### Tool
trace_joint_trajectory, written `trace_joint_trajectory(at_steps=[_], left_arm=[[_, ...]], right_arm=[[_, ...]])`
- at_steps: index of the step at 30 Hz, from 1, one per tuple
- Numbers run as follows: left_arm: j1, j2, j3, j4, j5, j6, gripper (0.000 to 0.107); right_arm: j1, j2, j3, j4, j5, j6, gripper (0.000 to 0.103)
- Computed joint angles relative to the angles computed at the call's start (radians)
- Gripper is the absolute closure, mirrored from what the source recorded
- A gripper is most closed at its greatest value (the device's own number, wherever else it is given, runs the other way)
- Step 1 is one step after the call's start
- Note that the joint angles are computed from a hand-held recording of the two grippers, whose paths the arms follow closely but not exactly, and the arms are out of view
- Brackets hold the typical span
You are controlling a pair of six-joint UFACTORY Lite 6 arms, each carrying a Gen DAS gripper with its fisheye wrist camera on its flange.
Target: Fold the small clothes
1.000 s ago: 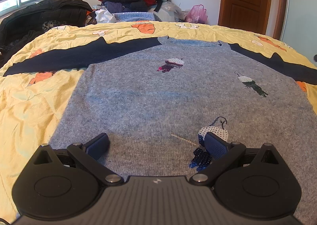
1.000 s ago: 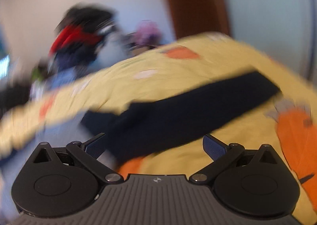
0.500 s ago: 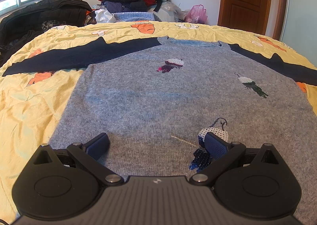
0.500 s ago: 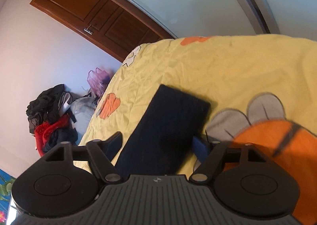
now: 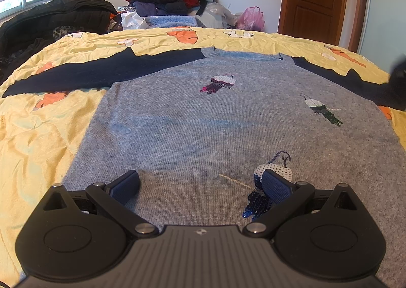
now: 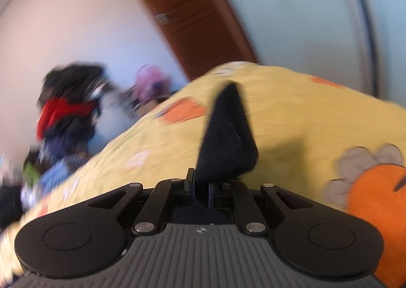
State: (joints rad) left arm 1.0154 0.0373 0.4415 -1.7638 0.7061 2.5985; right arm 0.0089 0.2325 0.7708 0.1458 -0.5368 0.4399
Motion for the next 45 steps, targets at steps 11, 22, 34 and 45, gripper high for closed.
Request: trace_joint_trajectory(at_steps=[11, 22, 34, 45], left_arm=[[-0.016, 0.001, 0.002, -0.009, -0.004, -0.004, 0.004], [0.010, -0.066, 0.121, 0.278, 0.088, -0.465, 0.004], [-0.415, 0.576, 0.980, 0.547, 0.352, -1.498, 0.004], [-0.650, 0.767, 1.216, 0.567, 0.263, -1.659, 0.004]], right_arm=[[0.574, 0.138, 0.253, 0.760, 0.115, -0.772, 0.085], [0.657, 0.299, 0.326, 0.649, 0.086, -0.500, 0.085], [0.658, 0.312, 0.272, 0.509, -0.005, -0.350, 0.086], [0.638, 0.284, 0.232, 0.408, -0.010, -0.230, 0.086]])
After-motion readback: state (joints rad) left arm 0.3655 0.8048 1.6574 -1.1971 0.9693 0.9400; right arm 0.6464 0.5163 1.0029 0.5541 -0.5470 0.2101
